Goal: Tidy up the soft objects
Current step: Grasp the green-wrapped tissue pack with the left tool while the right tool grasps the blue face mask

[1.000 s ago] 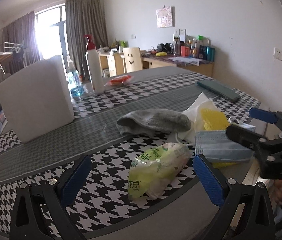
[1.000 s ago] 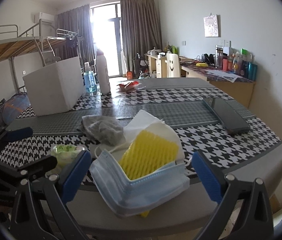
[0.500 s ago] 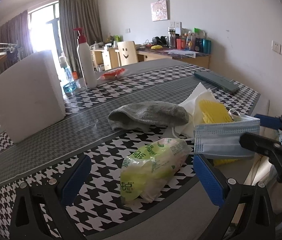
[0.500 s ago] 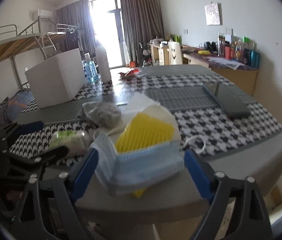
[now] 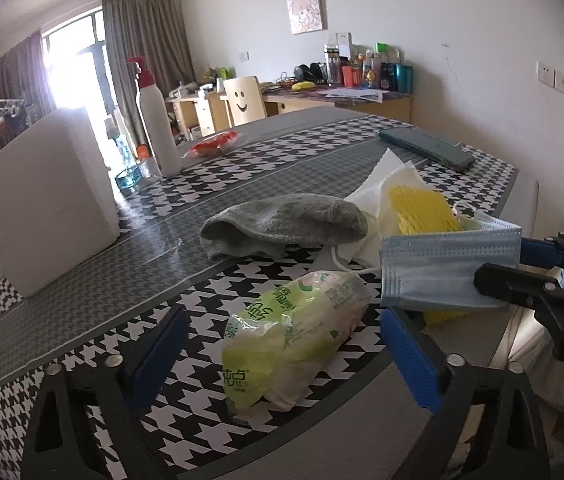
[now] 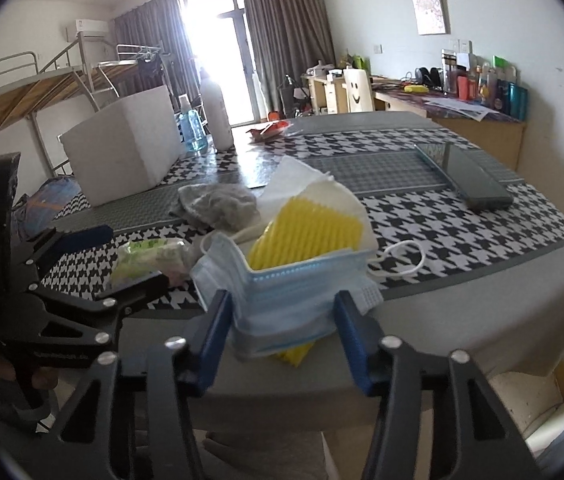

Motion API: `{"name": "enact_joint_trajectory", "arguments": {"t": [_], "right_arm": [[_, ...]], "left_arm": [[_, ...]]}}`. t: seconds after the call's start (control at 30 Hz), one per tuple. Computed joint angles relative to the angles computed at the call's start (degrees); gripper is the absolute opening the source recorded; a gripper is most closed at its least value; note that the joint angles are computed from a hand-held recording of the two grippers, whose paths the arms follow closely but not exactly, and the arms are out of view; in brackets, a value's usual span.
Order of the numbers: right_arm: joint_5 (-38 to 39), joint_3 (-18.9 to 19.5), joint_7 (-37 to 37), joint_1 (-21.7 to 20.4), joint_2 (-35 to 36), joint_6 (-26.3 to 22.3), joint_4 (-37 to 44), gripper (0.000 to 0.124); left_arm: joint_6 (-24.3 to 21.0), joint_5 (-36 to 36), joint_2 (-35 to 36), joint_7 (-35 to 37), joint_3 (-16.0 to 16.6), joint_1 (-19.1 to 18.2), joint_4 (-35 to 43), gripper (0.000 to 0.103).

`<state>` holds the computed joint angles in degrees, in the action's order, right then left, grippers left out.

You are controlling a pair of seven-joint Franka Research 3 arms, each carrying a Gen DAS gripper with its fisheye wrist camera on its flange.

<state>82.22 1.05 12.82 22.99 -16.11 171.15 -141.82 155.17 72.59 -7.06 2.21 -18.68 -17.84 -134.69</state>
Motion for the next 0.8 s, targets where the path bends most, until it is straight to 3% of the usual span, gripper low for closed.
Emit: {"name": "enact_joint_trajectory", "arguments": {"t": [0.23,0.53,0.8], "right_arm": [[-0.81,-0.22,0.20,0.44,-0.61,0.91,-0.65,0.041],[0.60,-0.72,-0.83,0.28,-1.77,1.13,-0.96,0.037],[6.13,-0.27,-5.83,-0.23,-2.86,1.52,-0.34,0.035]], "left_arm": [[-1.61,-2.54,0.75,3.89,-0.17,-0.63,0.32,0.079],[-2.72,-2.64,0.94,5.09,-0.14,-1.46,0.46,0.057],[-1.17,-2.02,0.02,4.39,-0.15,-1.02,-0.23,0.049]]}}
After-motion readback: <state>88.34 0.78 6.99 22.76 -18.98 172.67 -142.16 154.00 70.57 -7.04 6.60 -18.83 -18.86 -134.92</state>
